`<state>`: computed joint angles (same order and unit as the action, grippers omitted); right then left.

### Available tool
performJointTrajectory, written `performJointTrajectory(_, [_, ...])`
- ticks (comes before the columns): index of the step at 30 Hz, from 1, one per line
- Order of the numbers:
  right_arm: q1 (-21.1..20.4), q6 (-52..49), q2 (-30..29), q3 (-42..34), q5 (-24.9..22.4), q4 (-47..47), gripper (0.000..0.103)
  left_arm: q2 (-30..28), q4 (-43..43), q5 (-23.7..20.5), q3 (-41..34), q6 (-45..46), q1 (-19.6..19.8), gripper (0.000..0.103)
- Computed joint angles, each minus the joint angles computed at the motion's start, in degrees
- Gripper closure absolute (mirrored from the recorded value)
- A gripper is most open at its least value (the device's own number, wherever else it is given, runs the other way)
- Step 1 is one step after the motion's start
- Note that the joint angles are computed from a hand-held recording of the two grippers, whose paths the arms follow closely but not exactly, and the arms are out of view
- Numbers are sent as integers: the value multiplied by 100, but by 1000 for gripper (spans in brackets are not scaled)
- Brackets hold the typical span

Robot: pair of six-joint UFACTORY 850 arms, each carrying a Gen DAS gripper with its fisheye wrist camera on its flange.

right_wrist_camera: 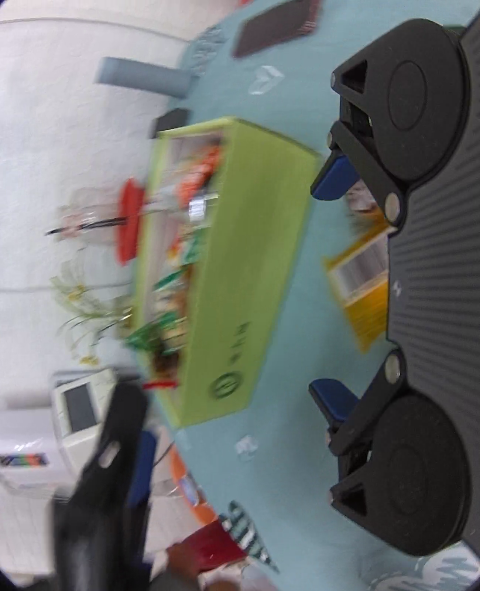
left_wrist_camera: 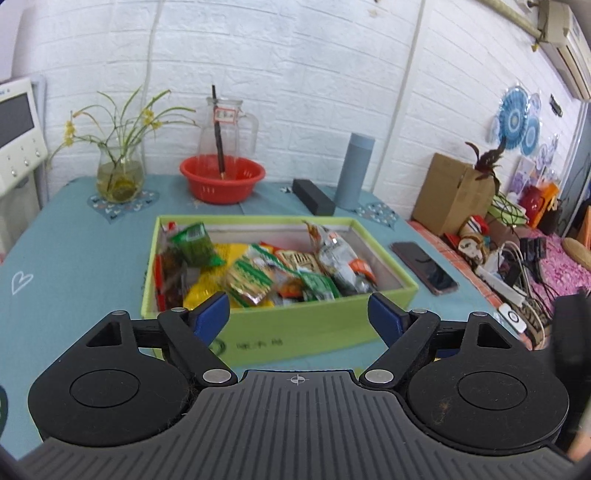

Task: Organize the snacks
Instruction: 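Reach the left gripper to the yellow wrapped cake bag and grasp it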

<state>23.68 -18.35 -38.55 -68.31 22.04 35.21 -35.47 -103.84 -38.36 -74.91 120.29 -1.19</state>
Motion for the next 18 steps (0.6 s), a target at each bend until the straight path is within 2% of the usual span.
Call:
performJointTrajectory(3, [248,-855,-86,83,348,801,1,146,-67,116,338,219,24,30])
performJointTrajectory(4, [324,-961,-67,103,221,949,1,179,-108,148,444,290,47,30])
performJointTrajectory(6, [506,-721,-24,259,356,860,1,189,-53,140,596,225,123,29])
performJointTrajectory(9, [837,-609,25,474,621,1094,1,98,457,-4,718,-407,291,29])
performJointTrajectory(15, [1330,357,195,922,1146,1093,1,10,931,-168,1027,-1024,521,29])
performJointTrajectory(18, [1494,318,333,1134,1503,1590,1,41,1122,-357,1151,-1215,627,29])
